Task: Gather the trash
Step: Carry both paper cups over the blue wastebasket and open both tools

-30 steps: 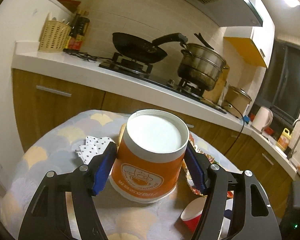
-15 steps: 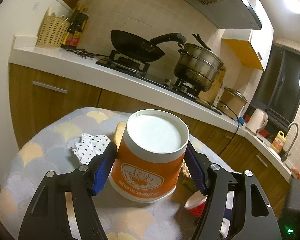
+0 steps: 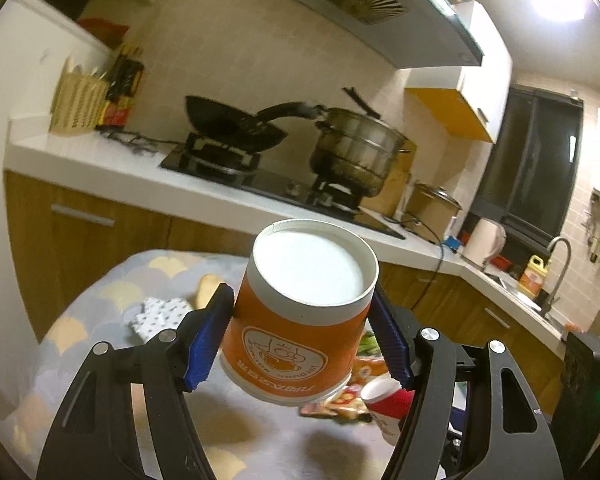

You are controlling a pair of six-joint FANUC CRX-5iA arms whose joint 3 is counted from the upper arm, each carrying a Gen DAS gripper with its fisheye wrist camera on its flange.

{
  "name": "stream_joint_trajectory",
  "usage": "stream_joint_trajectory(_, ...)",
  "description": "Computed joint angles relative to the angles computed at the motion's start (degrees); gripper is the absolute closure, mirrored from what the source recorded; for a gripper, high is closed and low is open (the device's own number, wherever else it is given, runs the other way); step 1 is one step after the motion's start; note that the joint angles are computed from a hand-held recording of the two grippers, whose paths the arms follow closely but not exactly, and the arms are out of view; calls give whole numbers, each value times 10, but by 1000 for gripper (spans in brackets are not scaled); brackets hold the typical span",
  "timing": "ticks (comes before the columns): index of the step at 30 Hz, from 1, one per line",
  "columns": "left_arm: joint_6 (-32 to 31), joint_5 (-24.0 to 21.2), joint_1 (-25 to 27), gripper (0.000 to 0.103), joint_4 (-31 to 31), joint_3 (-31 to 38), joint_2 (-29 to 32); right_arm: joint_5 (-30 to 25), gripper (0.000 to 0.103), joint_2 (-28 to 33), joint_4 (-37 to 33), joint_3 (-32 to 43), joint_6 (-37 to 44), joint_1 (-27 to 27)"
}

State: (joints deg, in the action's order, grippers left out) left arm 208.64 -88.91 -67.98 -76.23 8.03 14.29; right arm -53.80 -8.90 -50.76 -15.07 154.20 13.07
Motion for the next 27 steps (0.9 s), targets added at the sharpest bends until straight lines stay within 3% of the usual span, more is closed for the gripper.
stream_joint_trajectory(7, -57, 19, 1, 38, -13, 47, 17, -22, 75, -2, -44, 19, 28, -60)
stream_joint_trajectory(13, -112, 65, 19, 38, -9, 91, 36, -11, 75, 29, -67, 54, 25, -115)
stream_joint_trajectory(22, -215, 215, 95, 38, 56, 188, 95, 53, 75, 103, -64, 116, -25, -187)
stream_joint_trajectory(27, -295, 304, 147, 38, 135, 267, 155, 93, 75, 157, -30, 155, -78, -205)
